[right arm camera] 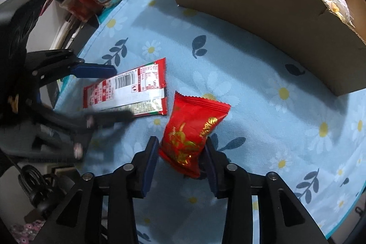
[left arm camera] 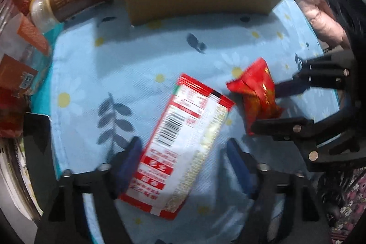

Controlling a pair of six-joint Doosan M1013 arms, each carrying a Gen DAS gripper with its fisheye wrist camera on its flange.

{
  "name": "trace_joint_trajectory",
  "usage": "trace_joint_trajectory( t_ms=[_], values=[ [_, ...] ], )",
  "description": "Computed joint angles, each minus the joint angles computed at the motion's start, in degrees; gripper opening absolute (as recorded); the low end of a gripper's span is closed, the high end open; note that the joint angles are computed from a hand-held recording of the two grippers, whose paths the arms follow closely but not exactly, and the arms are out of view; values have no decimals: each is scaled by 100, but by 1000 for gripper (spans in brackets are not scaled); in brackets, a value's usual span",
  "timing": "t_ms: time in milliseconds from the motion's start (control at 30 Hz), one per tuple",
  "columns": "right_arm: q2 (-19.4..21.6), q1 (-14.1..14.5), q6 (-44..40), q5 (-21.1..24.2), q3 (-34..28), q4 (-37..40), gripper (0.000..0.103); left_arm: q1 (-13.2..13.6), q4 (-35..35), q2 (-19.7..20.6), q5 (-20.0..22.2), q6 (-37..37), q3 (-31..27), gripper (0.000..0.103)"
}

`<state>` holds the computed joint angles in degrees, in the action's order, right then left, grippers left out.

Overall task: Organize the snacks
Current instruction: 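Grasp the red-and-white wafer bar with the left tool while the right tool holds the candy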

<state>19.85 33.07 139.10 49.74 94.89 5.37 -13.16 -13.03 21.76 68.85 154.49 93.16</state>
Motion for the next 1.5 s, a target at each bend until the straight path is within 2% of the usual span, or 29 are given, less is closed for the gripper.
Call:
trace_joint_trajectory(
  t_ms=[167, 333, 433, 500, 567, 700, 800, 900, 1033, 1167, 1367, 1500],
  values=[
    [7, 0, 24, 64, -13, -51, 47, -51, -73, -268, -773, 59, 446, 83],
    [-44, -27, 51, 18, 38, -31, 47, -15, -173, -416, -1161, -120, 670, 83],
    [-67, -45, 58, -30, 58, -45, 47, 24, -212, -525, -1490, -162, 824, 72],
    [-80, -58, 46, -38, 72, -48, 47, 65, -272, -530, -1503, -299, 818, 61],
    [-74, -76, 22, -65, 73, -10, 47, 82, -235, -533, -1500, -527, 804, 55],
    [-34, -74, 60, -82, 62, -70, 47, 63, 9, -530, -1399, -1325, 749, 52],
    [-35, -40, -2, -62, 57, -173, 46, 86, 126, -548, -1266, -1875, 743, 52],
    [-44, -14, -180, 2, 71, -170, 40, 45, 309, -656, -1283, -2009, 875, 52],
    [-85, 9, -396, 94, 124, -118, 38, 50, 304, -711, -1118, -2201, 953, 52],
    [-95, 44, -524, 228, 139, -110, 38, 35, 296, -762, -1295, -2324, 1071, 52],
    [-76, 91, -480, 255, 134, -236, 38, -65, 298, -819, -1630, -2223, 1223, 65],
    [-53, 145, -457, 300, 105, -413, 38, -131, 241, -890, -1790, -2304, 1320, 66]
  ],
)
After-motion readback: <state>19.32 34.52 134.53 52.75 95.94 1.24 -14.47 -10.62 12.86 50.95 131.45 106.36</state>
